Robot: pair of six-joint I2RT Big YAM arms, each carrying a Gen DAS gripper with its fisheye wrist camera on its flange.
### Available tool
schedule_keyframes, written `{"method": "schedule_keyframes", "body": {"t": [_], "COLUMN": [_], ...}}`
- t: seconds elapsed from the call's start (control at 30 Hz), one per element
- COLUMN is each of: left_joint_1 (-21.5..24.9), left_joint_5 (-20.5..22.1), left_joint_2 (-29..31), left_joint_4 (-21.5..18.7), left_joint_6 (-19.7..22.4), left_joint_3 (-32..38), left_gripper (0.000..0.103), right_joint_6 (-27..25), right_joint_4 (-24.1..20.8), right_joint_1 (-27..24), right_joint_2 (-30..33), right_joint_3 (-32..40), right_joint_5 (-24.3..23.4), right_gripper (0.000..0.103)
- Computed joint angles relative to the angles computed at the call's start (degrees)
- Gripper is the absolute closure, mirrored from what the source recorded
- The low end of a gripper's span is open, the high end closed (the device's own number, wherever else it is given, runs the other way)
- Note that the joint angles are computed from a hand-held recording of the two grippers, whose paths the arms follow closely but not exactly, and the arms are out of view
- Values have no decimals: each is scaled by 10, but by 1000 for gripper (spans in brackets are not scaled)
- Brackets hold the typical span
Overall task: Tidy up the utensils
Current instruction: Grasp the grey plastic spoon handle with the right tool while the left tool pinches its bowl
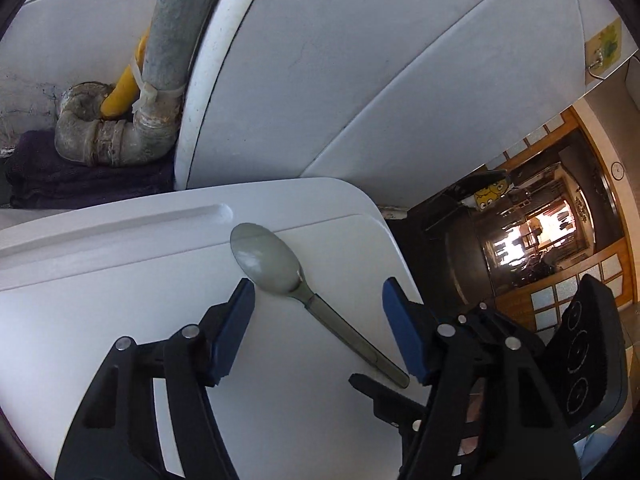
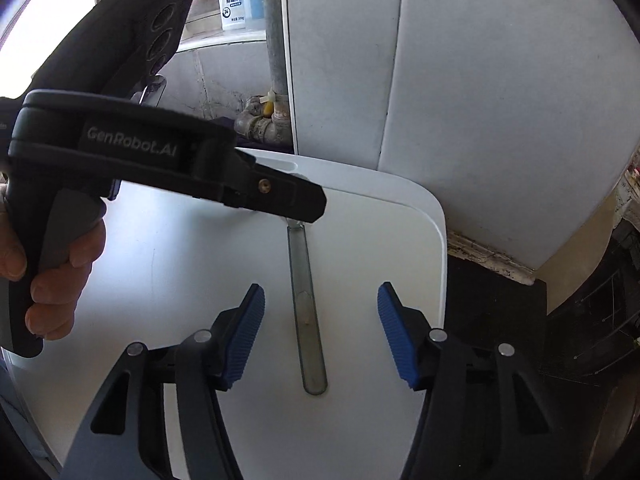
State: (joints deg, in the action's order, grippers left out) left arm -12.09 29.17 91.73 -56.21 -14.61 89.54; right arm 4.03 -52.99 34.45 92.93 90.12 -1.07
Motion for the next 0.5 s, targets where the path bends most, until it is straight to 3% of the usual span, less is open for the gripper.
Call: {"method": "schedule_keyframes", "body": {"t": [0.1,0.13,0.17,0.2,0.23,0.37,0.5], "left_joint_1": [-9,-12,-16,-19,-21,-17,-15], "left_joint_5": [-8,-13,-21,-31,-35,-20,-11], "left_joint_2": [7,8,11,15,20,26,27], "left_joint_4": [10,13,9,2,-3,0,4], "left_joint_6": [4,6,10,12,7,-20,-32], "left_joint_3": [5,7,10,13,18,19,15], "left_gripper": [37,43,52,76,87,100,103], "right_joint_6": [-9,-12,-14,-13,-11,8,22], "right_joint_4": [-2,-1,-4,-12,-19,-23,-21], "right_joint_1": [5,6,7,8,9,10,9], "right_joint_2": [1,1,2,5,8,13,13], "right_joint_3": [0,-1,2,8,14,19,18], "right_joint_5": [-7,-10,-14,-19,-22,-18,-23], "right_gripper": [59,64,71,77,87,87,88]}}
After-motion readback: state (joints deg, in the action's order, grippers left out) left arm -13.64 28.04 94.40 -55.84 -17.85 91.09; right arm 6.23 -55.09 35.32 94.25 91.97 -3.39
